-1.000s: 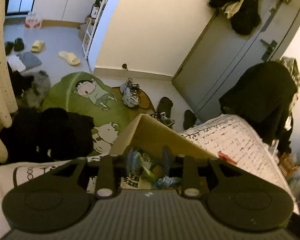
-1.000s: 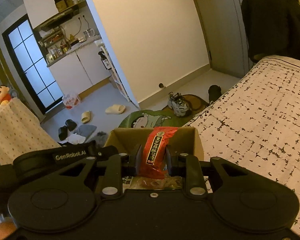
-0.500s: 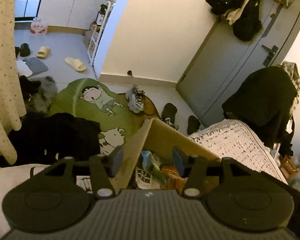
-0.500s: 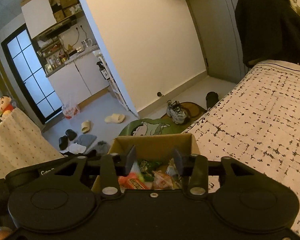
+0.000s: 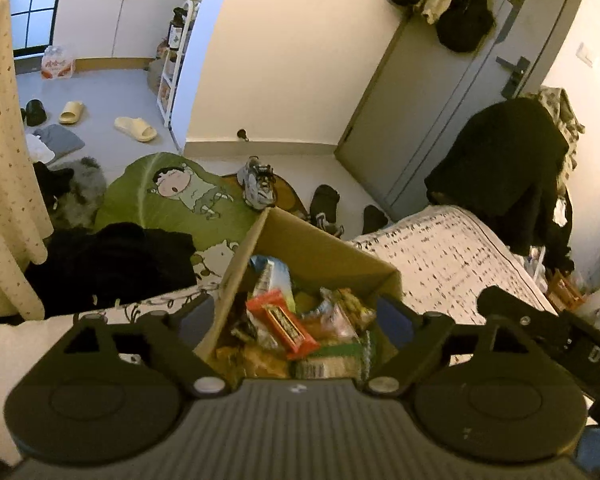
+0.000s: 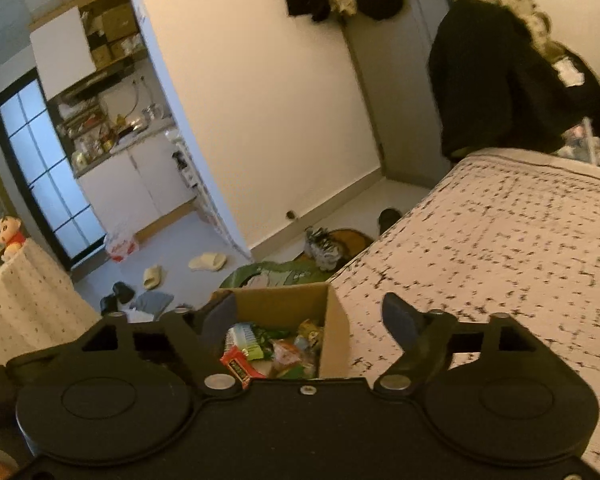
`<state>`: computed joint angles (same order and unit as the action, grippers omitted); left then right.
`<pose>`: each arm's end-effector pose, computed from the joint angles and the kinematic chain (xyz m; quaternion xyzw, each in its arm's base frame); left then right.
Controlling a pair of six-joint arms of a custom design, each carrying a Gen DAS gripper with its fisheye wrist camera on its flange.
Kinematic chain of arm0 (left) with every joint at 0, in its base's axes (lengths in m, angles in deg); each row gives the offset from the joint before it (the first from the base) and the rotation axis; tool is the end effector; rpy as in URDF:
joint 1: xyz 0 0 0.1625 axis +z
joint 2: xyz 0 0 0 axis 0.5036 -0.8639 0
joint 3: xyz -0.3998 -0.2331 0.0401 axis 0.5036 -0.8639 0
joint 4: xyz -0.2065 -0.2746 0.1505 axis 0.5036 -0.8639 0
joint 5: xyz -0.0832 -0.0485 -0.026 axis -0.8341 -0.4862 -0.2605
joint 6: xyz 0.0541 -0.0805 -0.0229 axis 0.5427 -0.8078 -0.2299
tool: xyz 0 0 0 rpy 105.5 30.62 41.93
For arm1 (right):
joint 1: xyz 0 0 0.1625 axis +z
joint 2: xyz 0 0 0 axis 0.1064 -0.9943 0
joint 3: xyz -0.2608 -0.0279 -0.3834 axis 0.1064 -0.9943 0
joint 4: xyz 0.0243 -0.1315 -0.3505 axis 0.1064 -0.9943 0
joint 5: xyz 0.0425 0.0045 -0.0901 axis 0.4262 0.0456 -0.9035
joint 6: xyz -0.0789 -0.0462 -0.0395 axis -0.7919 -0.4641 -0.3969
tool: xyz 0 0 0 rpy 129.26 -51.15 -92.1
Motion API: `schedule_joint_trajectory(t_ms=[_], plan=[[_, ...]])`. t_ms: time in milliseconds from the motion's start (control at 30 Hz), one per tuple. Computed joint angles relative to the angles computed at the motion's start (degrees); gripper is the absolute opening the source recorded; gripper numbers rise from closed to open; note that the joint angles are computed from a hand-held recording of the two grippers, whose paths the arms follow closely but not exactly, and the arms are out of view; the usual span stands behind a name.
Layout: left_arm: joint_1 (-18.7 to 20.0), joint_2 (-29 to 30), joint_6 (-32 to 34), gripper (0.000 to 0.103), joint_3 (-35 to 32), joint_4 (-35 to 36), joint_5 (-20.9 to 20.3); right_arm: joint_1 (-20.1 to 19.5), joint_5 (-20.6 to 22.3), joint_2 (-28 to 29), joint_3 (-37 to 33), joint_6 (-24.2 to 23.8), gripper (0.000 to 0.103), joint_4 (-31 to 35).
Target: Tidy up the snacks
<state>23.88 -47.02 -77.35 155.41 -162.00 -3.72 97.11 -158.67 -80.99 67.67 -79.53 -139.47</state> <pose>-0.0645 -0.4788 0.2191 -0.1854 0.7637 -0.5389 0.3033 0.2726 -0.5834 -0.0005 0.3591 -0.8764 0.3155 0.0580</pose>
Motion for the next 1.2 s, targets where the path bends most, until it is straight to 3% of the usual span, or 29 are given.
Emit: schedule_joint_trajectory(t_ms=[100,267,600,867,1200], plan=[[-1.84,-0.82,-4.12,0.093,1.01,3.87,2.03,-0.75,0.18,-1.0,2.46,1.05,0.092,-3.23],[-4.4,-2.12,-9.23,0.103,3.19,8.41,1.88,-2.03,0.17,-2.71,6.14,2.71,0.102,-8.19],[-10.07,-3.71,-17.47,0.103,8.43,13.53,0.43,-3.75,-1.0,-4.53,13.2,1.56,0.103,-18.42],[-13.35,-6.11,-25.21,0.103,10.84,22.59,-0.18,-3.73,-1.9,-4.78,17.75,-0.58,0.103,-25.74],[-17.1,-9.79,-30.81,0.103,13.62,32.01,-0.19,-3.97,-1.43,-6.6,22.52,-4.29,0.103,-27.83]])
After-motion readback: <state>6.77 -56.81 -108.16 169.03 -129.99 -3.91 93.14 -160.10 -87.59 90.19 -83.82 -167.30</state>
